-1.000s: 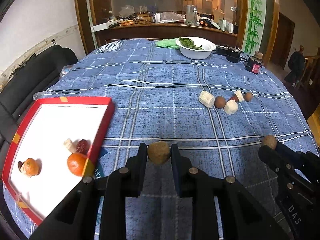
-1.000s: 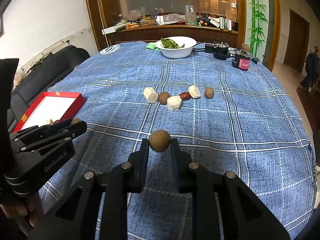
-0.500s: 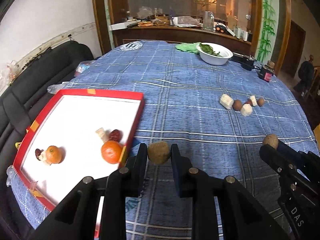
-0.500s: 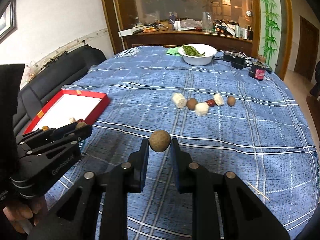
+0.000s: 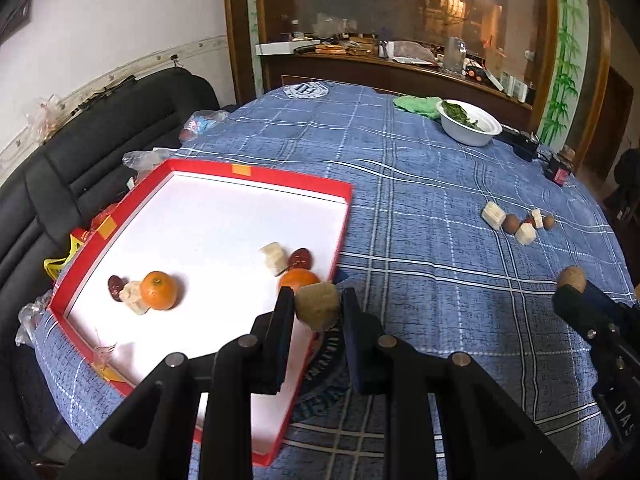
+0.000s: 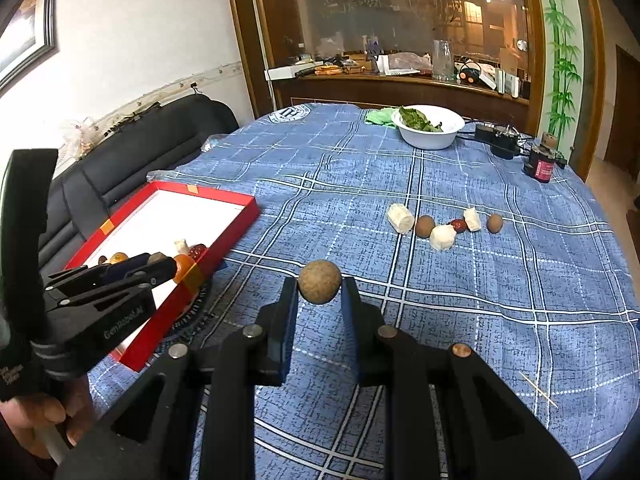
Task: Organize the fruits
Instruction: 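Carry the tan piece and the brown ball over the tray with both tools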
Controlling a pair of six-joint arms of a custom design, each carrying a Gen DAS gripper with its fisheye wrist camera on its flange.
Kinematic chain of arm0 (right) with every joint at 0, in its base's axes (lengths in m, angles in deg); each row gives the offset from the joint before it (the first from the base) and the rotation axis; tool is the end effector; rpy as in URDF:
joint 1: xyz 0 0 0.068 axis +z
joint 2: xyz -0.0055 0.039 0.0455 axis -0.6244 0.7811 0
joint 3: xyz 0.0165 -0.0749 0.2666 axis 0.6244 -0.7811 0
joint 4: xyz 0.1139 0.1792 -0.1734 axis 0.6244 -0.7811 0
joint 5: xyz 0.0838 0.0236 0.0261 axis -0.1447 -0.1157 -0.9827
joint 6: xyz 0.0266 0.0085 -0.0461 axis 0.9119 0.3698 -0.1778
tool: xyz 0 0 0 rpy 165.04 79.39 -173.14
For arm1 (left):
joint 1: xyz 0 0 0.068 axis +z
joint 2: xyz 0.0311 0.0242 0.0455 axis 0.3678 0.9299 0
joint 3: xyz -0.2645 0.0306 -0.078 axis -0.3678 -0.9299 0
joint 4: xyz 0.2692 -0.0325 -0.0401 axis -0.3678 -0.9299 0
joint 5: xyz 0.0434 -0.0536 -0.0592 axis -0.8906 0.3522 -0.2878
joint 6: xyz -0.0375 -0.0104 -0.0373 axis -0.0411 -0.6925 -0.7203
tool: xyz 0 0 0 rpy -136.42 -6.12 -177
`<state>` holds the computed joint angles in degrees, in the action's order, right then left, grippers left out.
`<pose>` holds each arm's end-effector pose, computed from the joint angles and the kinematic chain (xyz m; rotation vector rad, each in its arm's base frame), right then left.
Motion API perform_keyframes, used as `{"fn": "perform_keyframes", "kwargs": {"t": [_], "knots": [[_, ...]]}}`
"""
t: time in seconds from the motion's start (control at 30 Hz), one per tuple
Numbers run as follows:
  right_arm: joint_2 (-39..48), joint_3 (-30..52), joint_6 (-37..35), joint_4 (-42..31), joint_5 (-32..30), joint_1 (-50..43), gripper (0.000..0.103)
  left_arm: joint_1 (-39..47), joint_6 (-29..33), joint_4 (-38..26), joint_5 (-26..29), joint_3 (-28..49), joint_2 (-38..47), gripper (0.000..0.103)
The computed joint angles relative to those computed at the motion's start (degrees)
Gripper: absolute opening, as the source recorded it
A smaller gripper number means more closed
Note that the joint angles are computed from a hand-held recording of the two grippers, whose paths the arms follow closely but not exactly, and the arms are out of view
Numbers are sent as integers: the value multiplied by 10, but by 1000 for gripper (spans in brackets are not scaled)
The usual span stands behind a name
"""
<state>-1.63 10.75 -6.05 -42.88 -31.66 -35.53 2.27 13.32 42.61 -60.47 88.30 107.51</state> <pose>0.2926 0.0254 0.1815 -0.2060 2.2711 0.3326 0.3124 -0.0970 0.1758 -0.1621 2.3735 0.0871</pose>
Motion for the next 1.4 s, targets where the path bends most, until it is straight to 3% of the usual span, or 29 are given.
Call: {"fn": "perform_keyframes", "kwargs": {"t": [0.83, 1.4], "knots": [[28, 59, 17, -2, 20, 126, 24, 99, 5, -11, 1, -33, -31, 22], [138, 155, 32, -8, 34, 219, 24, 184, 22, -18, 29, -3, 4, 22]]}}
